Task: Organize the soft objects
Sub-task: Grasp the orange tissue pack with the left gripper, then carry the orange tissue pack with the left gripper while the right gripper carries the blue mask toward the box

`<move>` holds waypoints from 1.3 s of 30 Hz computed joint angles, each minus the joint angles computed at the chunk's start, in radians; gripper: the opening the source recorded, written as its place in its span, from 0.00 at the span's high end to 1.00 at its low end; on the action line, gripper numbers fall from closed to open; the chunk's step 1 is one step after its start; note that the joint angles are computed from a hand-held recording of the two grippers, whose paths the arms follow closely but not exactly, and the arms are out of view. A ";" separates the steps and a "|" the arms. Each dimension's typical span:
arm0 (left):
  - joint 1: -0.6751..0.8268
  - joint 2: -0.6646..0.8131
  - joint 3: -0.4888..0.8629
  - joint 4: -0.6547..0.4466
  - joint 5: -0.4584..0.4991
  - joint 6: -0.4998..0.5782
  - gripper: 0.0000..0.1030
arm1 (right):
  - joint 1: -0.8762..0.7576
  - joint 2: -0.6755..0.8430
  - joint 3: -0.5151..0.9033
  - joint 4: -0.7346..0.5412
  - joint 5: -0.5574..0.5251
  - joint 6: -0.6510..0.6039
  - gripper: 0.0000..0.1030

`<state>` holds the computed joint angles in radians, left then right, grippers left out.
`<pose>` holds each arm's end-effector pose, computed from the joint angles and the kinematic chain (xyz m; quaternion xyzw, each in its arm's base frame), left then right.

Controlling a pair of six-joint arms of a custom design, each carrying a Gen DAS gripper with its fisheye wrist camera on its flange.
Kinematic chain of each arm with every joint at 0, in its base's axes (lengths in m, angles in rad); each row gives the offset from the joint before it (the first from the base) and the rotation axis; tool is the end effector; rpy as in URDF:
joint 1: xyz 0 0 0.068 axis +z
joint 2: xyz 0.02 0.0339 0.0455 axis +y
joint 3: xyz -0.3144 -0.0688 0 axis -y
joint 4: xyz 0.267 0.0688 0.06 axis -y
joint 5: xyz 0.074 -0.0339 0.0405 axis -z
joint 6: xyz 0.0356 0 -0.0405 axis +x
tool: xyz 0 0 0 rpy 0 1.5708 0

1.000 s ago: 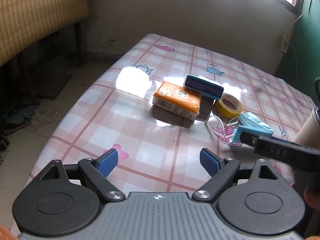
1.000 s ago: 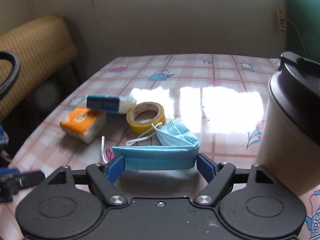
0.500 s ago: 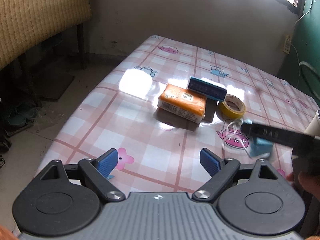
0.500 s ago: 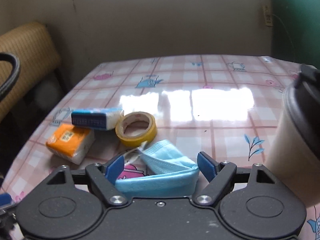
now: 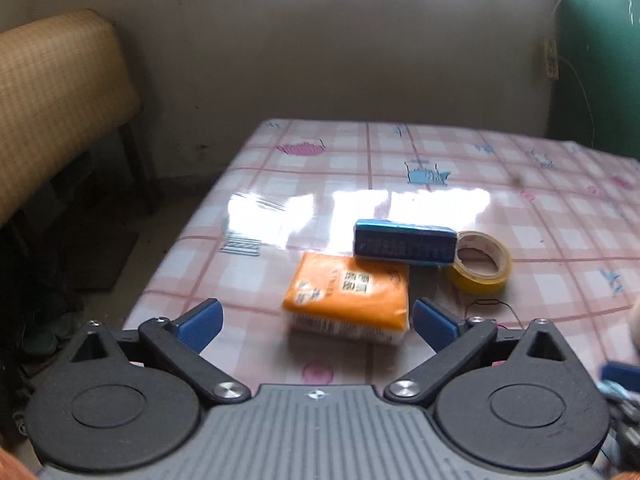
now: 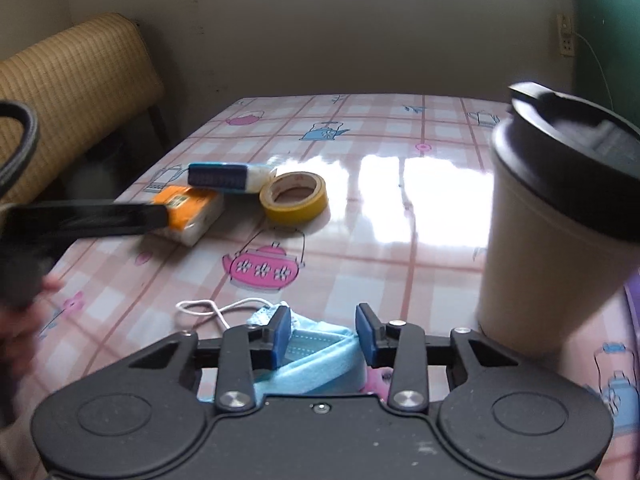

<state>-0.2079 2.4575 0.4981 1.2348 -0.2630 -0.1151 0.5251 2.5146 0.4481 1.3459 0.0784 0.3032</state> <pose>0.2946 -0.0527 -0.0295 -0.0119 0.9055 0.0526 0.4210 0.2460 0.1393 -0.0377 -0.0847 0.9065 0.1331 0.3916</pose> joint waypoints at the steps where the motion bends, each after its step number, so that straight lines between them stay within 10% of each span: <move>1: 0.000 0.004 0.026 -0.033 0.003 0.006 0.00 | -0.003 0.000 -0.012 0.013 -0.006 -0.004 0.57; 6: -0.027 0.042 0.143 -0.155 -0.019 0.039 0.03 | 0.002 -0.018 -0.049 0.049 0.013 -0.035 0.57; 10: -0.015 0.022 0.138 -0.181 0.007 -0.024 0.25 | 0.010 -0.039 -0.076 0.076 0.023 -0.057 0.57; 21: -0.151 -0.185 -0.198 -0.072 -0.131 -0.209 0.26 | 0.036 -0.153 -0.175 0.127 0.049 -0.063 0.57; 39: -0.450 -0.581 -0.279 -0.472 -0.307 -0.492 0.26 | 0.018 -0.546 -0.325 -0.077 0.032 -0.107 0.57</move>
<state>-0.6581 1.8761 0.2195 0.7623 -0.5699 -0.6066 0.5432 1.9686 0.1229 1.2689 0.1104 0.1965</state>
